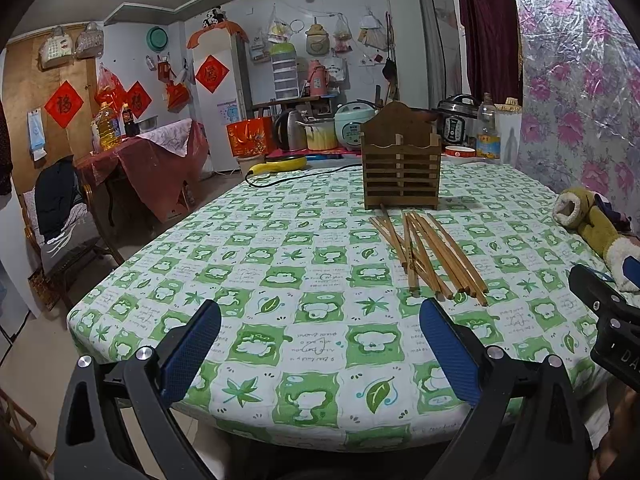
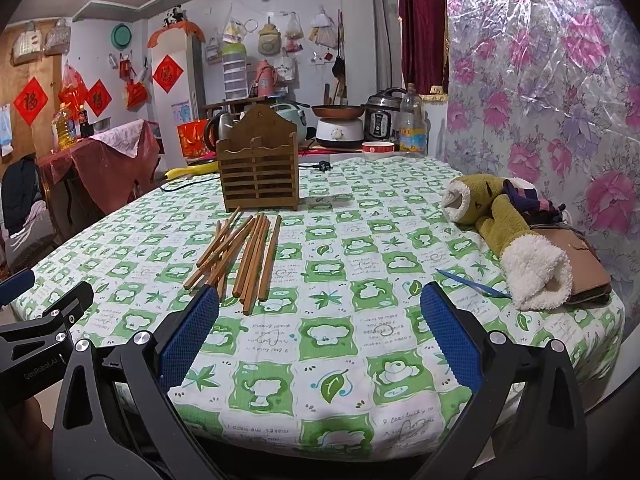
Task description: Organize utensils
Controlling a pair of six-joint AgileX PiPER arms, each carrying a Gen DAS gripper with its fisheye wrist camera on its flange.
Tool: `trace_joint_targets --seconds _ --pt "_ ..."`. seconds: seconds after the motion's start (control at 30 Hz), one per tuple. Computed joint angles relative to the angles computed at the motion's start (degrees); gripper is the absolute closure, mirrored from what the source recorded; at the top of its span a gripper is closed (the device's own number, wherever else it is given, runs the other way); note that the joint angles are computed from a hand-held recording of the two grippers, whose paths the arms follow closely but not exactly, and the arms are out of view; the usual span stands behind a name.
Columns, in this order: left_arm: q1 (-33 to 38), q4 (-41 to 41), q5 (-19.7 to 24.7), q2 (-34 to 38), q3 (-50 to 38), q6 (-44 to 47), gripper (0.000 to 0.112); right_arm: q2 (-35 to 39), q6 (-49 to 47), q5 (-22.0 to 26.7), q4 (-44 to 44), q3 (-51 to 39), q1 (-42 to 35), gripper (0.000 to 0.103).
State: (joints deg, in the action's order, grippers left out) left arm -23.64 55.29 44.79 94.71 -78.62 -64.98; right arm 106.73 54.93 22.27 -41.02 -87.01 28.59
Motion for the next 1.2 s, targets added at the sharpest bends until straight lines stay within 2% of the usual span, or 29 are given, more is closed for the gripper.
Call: trace_joint_targets --seconds 0.5,0.53,1.2 --pt "2.1 -0.3 -1.7 -0.5 0.6 1.2 0.015 0.2 0.1 -0.1 -0.3 -0.1 0.0 0.006" --pt "0.4 0.0 -0.1 0.0 0.0 0.0 0.015 0.2 0.1 -0.1 -0.3 -0.1 0.0 0.006" --pt "0.3 0.4 -0.2 0.0 0.3 -0.3 0.015 0.3 0.3 -0.1 -0.4 -0.1 0.0 0.006"
